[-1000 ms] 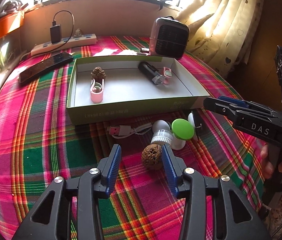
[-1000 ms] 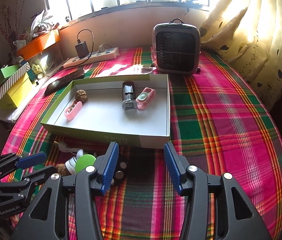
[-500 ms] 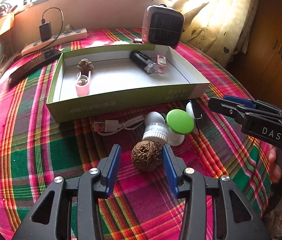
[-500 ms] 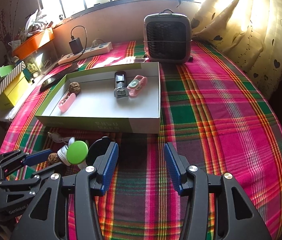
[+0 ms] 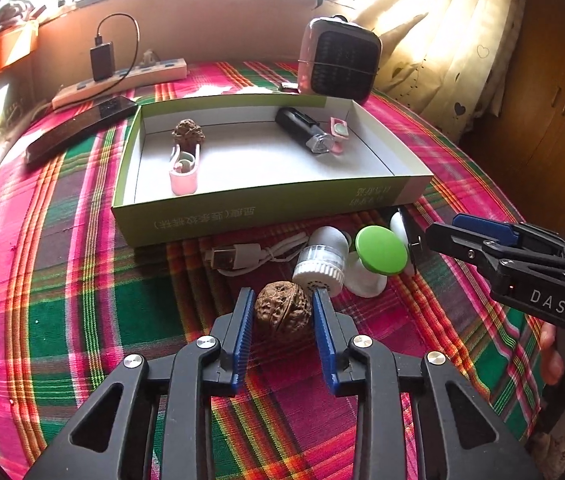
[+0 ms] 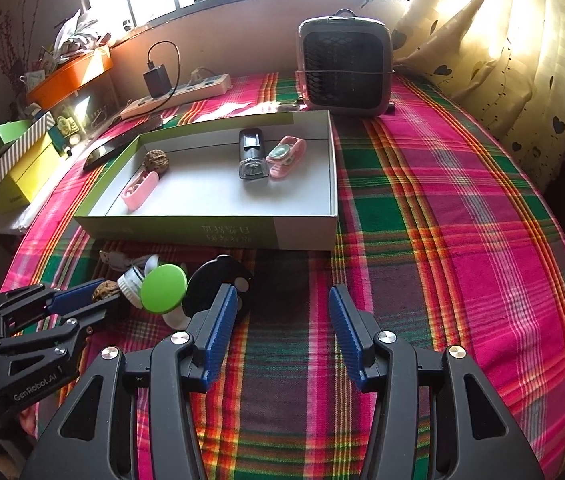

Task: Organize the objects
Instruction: 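Lower the left tool onto the second brown walnut and close on it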

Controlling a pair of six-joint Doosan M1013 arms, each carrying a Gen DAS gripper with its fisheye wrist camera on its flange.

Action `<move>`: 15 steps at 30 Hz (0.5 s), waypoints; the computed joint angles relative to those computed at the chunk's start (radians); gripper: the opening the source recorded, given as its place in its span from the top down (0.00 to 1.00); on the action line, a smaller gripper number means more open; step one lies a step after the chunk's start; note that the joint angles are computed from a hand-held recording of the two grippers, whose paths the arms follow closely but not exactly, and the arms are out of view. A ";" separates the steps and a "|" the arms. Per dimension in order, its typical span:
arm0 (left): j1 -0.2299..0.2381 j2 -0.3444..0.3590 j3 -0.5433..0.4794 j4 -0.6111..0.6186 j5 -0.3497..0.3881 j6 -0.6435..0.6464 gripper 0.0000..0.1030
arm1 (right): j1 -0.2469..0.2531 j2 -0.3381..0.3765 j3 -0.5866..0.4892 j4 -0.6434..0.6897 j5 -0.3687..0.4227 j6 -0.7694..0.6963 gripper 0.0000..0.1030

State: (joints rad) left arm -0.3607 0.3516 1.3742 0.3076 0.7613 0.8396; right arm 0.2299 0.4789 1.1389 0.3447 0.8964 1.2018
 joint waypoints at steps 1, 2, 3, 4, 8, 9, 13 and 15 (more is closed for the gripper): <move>0.001 -0.001 0.002 0.004 0.000 -0.006 0.73 | 0.000 -0.003 0.004 0.000 -0.002 -0.003 0.52; 0.003 -0.004 0.006 0.000 -0.005 -0.006 0.73 | 0.001 -0.006 0.009 0.000 -0.006 -0.008 0.52; 0.006 -0.006 0.010 -0.005 -0.010 -0.007 0.73 | 0.001 -0.008 0.014 0.004 -0.008 -0.014 0.52; 0.007 -0.008 0.012 -0.007 -0.012 -0.009 0.73 | 0.000 -0.011 0.017 0.011 -0.009 -0.020 0.52; 0.010 -0.013 0.020 0.005 -0.012 -0.021 0.73 | -0.001 -0.026 0.042 0.046 -0.025 -0.067 0.52; 0.011 -0.015 0.023 0.005 -0.012 -0.023 0.73 | 0.002 -0.027 0.043 0.042 -0.025 -0.071 0.52; 0.019 -0.024 0.038 0.012 -0.016 -0.046 0.73 | 0.009 -0.031 0.055 0.049 -0.024 -0.097 0.49; 0.020 -0.029 0.045 0.018 -0.016 -0.052 0.73 | 0.017 -0.032 0.061 0.023 -0.030 -0.092 0.46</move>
